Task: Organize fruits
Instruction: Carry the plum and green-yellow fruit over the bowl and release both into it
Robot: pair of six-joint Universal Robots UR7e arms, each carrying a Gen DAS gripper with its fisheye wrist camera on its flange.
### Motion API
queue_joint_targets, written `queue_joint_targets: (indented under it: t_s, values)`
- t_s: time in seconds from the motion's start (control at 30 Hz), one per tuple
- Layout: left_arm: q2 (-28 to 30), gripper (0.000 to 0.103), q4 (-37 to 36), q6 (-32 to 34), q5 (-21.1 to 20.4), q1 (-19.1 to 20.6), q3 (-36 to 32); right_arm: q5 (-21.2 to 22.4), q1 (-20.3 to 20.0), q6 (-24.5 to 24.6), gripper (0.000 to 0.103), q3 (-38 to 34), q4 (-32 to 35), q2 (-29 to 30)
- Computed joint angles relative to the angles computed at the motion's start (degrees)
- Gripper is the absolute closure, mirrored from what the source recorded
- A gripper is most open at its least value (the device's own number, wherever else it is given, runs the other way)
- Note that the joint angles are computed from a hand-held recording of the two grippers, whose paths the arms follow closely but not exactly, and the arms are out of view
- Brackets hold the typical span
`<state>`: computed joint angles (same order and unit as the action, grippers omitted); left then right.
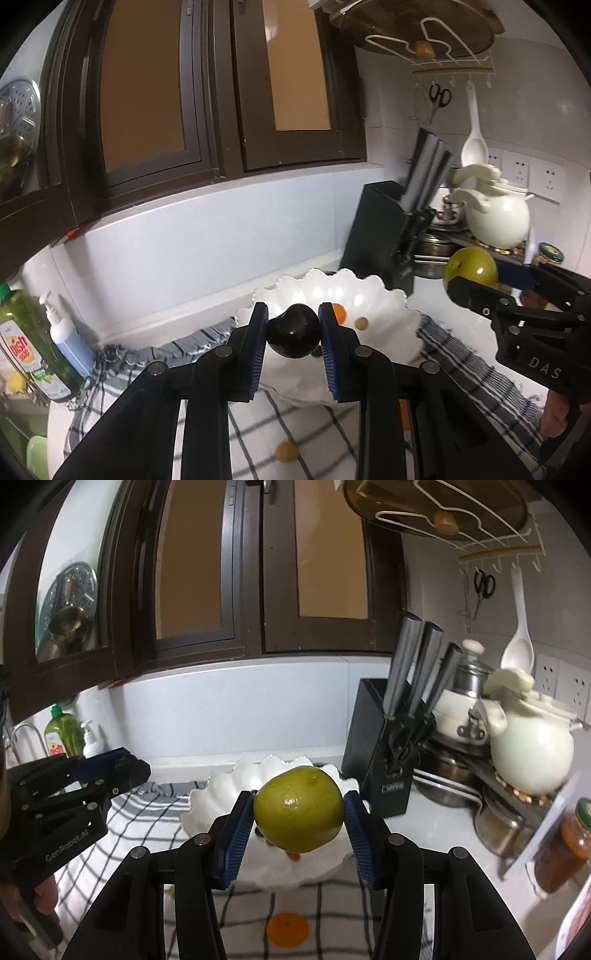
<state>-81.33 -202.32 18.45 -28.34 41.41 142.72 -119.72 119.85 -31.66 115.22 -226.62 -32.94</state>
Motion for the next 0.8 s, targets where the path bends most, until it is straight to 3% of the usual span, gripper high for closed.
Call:
queue_joint_targets:
  t_s: [0.17, 0.33, 0.57, 0.8]
  values:
    - [3.17, 0.075, -2.83, 4.24, -0.90, 3.74, -3.69, -0.31, -0.38, -2.02, 0.052, -4.11, 1.91, 1.78]
    - [5.34, 0.075, -0.86, 4.77, -2.88, 8.39, -7.64, -1.03, -1.49, -2.22, 0.052, -8.32, 6.80, 3.41]
    - [8.19, 0.075, 4.35, 3.81, -5.53, 13.94, -12.13, -2.97, -3.62, -1.84, 0.052, -13.72, 14.66, 6.23]
    - [9.70, 0.075, 15.08, -0.55, -9.73, 18.82, -16.83, -3.43, -6.00, 1.55, 0.052, -18.09, 23.18, 7.95]
